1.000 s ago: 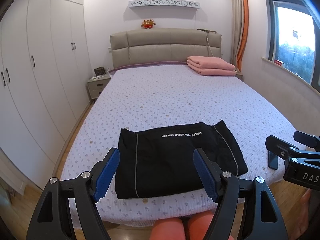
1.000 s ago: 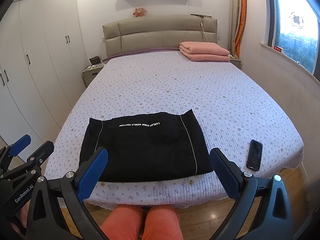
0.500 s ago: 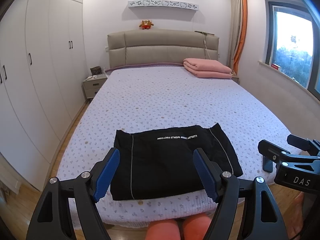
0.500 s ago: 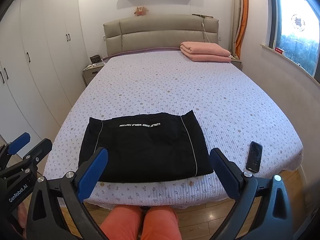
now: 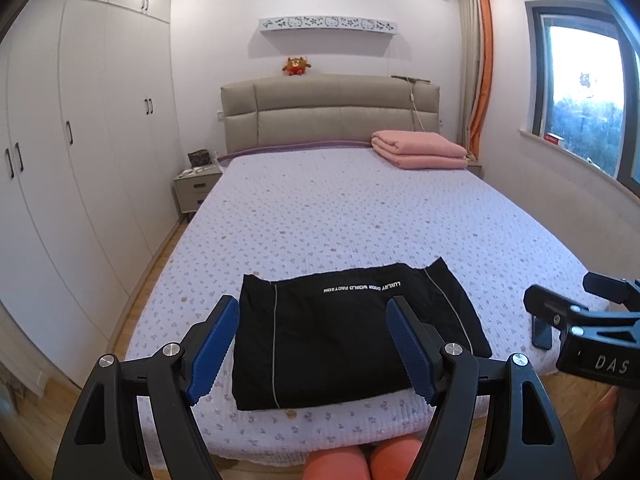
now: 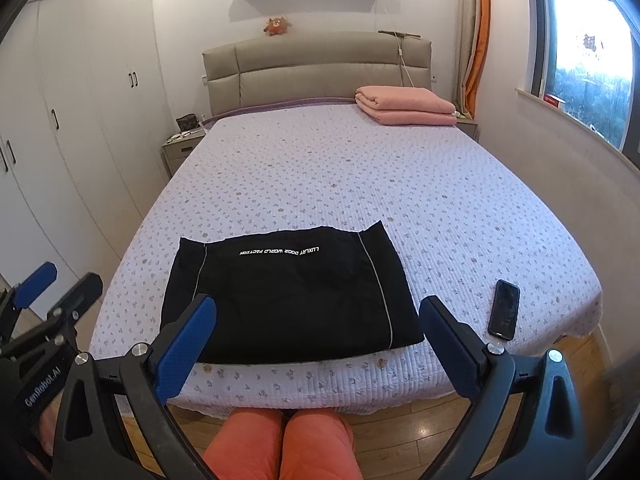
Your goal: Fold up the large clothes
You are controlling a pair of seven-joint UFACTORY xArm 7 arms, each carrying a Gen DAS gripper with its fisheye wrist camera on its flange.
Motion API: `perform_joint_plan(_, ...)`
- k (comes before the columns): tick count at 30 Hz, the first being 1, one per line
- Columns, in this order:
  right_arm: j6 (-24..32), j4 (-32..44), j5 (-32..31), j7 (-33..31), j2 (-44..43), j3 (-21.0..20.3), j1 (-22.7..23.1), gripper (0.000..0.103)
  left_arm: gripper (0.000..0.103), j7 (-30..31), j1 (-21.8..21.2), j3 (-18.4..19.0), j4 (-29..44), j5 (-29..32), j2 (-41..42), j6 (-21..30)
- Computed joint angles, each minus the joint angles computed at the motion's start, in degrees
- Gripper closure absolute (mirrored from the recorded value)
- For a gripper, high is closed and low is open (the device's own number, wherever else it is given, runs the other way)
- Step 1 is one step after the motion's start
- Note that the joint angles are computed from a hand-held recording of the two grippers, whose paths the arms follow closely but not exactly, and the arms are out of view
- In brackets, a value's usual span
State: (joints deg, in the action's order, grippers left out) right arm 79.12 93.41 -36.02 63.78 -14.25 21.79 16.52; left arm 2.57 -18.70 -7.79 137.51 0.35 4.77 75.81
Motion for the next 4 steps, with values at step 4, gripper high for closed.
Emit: perform_joint_plan(4,1.0,1.0,-1.0,-0.1,0.9,0.7,0.5,0.001,0.026,0.3,1.0,0.2,-4.3,-0.6,-2.5,-3.4)
